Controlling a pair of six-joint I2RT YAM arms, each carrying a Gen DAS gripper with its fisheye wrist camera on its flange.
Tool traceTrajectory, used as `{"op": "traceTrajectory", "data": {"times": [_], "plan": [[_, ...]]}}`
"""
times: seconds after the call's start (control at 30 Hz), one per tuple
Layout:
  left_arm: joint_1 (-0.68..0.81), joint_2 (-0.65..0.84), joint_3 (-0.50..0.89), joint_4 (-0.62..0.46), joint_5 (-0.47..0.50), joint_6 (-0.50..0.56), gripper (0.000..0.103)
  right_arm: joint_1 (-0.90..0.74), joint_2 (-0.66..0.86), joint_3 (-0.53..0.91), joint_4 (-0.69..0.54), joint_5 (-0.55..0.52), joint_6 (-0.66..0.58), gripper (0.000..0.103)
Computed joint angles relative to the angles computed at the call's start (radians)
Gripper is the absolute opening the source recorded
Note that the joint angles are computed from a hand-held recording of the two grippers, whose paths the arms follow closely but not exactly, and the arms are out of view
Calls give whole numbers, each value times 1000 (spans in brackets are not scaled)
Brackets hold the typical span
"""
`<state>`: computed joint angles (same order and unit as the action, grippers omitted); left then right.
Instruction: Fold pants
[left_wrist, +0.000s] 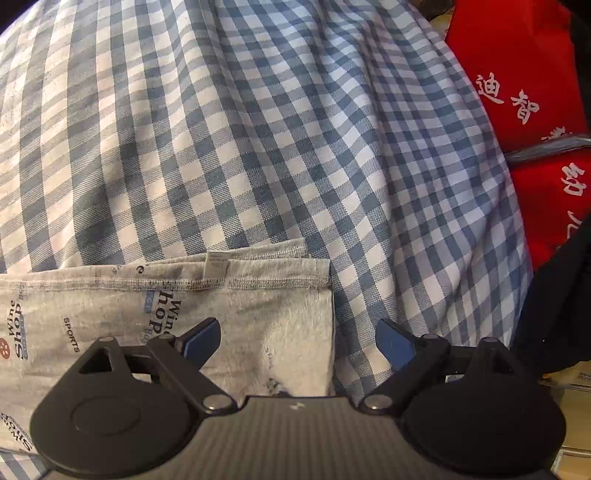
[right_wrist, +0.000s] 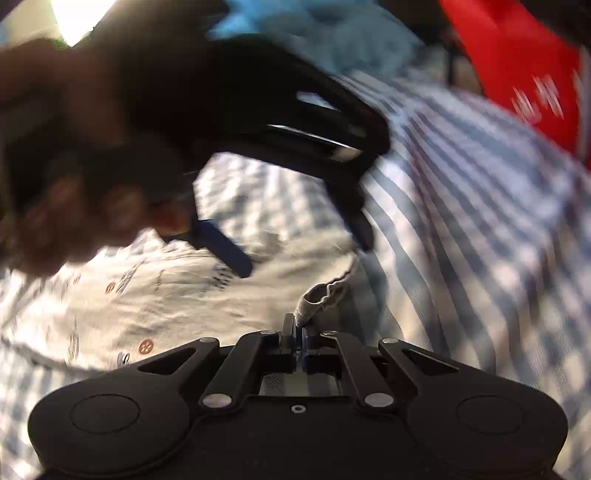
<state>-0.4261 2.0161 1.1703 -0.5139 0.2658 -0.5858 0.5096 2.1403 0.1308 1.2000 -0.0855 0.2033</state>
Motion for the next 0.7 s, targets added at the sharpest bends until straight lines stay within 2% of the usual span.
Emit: {"op": "traceTrajectory", "data": {"times": [0.43,0.53,0.6,0.7], "plan": [[24,-46,-20,-114,-76,53,92,322,-143,74,-236,235,-148,1],[26,-57,-45,-115,-81,66,73,371,-154,89,-277,279,-161,1],[27,-69,-68,-112,-81,82,41,387,-157,95,-293,294,-153,1],[34,-110,-126,-76,-86,84,28,407,-163,108,-321,317,-131,1]]}}
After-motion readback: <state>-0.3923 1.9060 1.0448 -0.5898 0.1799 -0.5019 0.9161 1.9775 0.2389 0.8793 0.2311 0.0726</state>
